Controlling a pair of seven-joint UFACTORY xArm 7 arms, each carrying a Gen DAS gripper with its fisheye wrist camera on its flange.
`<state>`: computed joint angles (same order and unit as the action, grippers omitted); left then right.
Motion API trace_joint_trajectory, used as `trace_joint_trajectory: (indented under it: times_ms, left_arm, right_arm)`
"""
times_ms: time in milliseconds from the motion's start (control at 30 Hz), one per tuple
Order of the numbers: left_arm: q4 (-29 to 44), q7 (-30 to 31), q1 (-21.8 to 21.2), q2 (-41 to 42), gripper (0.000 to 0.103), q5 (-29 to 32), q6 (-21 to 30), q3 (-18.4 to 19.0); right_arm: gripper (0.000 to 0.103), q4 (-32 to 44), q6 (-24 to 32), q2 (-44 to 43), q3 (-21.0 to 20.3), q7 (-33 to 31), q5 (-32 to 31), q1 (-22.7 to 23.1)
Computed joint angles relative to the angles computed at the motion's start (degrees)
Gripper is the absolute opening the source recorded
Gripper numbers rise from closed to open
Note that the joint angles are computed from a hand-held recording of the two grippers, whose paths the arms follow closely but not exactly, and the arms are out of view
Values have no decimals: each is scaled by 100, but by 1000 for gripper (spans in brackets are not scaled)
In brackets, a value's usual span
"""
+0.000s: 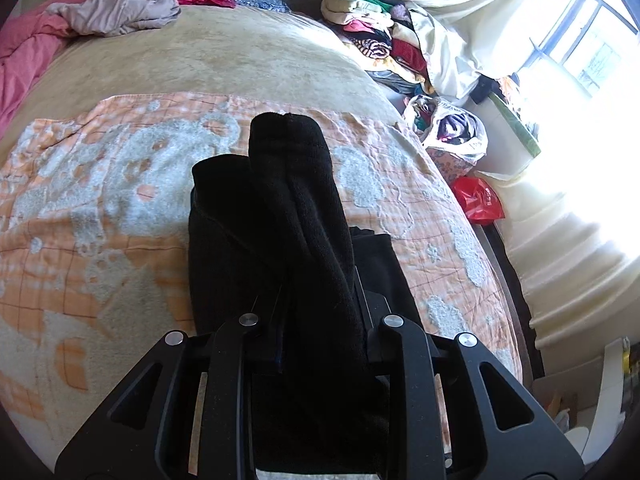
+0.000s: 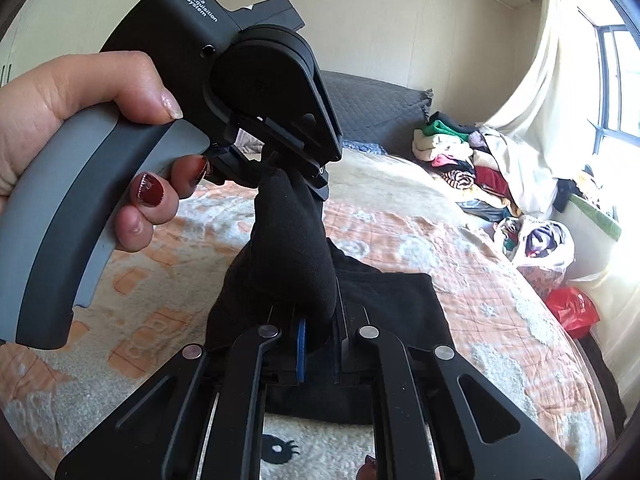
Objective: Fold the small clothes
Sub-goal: 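Lift the held side with the right gripper and fold it over the other half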
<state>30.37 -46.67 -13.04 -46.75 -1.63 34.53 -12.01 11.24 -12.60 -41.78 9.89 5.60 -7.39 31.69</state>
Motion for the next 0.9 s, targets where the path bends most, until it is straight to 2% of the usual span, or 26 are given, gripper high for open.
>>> trace_joint_trajectory:
  times_ms: [133, 300, 400, 600, 800, 900]
  left_arm:
    - [231, -129, 32, 528, 17, 34, -182, -153]
    - [473, -254, -6, 1104, 17, 159, -289, -257]
    - [585, -312, -58, 1444, 17, 221, -383, -265]
    - [808, -355, -211, 1944, 17, 296, -466, -236]
    - [1071, -280, -305, 2437, 19, 298, -484, -139]
    - [1181, -313, -335, 2623, 20, 336, -495, -140]
  right_arm:
    - [8, -144, 47, -31, -565, 35, 60, 275]
    - [8, -160, 427, -98, -1668, -36, 234, 996]
    - [8, -106, 690, -105, -1872, -103, 479, 1147]
    - [8, 80, 1215, -110, -2769, -410, 1180, 1779]
    - [8, 210, 1267, 156, -2886, -663, 1710, 1873]
    - [8, 284, 1354, 220, -3145, -850, 2017, 2058]
